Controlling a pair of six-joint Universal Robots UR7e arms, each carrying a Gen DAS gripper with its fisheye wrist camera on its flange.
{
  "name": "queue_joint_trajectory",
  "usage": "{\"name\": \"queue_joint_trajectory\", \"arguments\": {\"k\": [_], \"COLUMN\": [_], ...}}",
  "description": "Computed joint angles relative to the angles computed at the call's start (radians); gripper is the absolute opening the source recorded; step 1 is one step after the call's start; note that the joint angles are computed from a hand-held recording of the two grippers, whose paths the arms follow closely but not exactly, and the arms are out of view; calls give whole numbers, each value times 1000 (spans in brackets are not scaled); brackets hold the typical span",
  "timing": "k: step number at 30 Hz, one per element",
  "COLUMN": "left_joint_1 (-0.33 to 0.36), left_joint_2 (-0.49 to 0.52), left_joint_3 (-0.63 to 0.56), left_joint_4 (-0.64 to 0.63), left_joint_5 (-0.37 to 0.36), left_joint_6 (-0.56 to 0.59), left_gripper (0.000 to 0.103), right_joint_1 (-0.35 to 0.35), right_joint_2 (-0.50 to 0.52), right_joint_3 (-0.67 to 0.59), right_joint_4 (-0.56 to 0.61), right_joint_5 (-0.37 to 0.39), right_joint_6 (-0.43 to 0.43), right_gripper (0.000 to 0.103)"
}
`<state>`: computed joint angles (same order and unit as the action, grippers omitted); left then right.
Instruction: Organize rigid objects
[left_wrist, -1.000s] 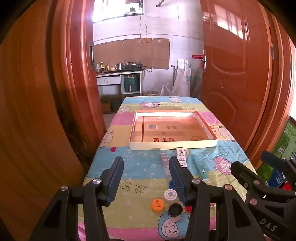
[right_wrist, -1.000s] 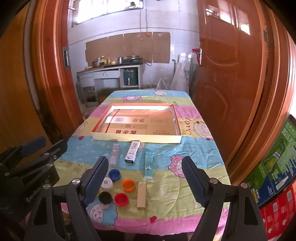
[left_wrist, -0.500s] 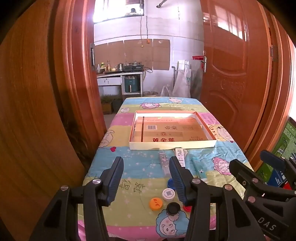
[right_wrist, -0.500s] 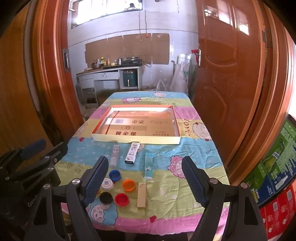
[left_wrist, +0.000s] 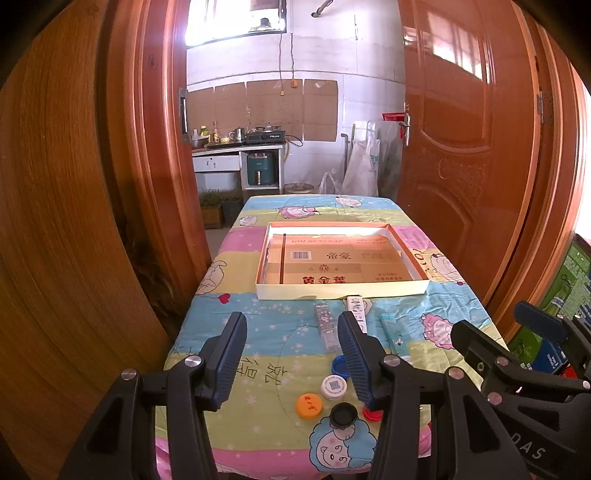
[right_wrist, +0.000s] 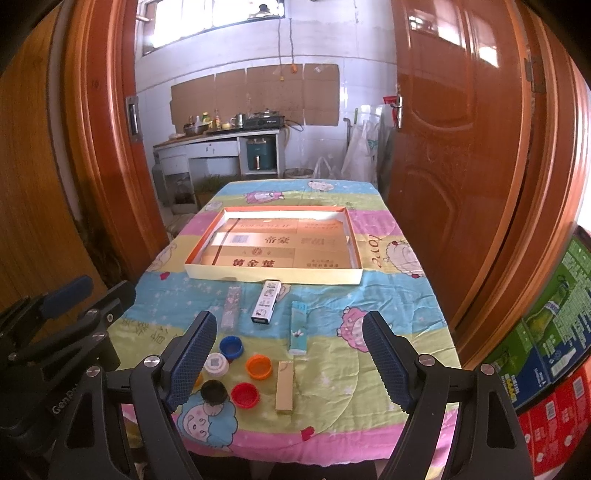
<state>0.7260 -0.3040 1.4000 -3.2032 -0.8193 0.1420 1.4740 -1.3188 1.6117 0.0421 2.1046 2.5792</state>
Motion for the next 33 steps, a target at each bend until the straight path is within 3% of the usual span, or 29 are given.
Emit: {"name": "queue_joint_trajectory", "arguments": {"k": [33], "left_joint_1": [-4], "left_joint_2": [-9], "left_joint_3": [16], "left_joint_4": [2], "left_joint_5": [-3], "left_joint_6": [-15], "left_gripper": [52], "right_joint_1": [-2], "right_joint_2": [-6], "right_joint_3": [13], "right_joint_4": [-9], "right_joint_5": [-21], "right_joint_6": [-6], "right_gripper": [83]}}
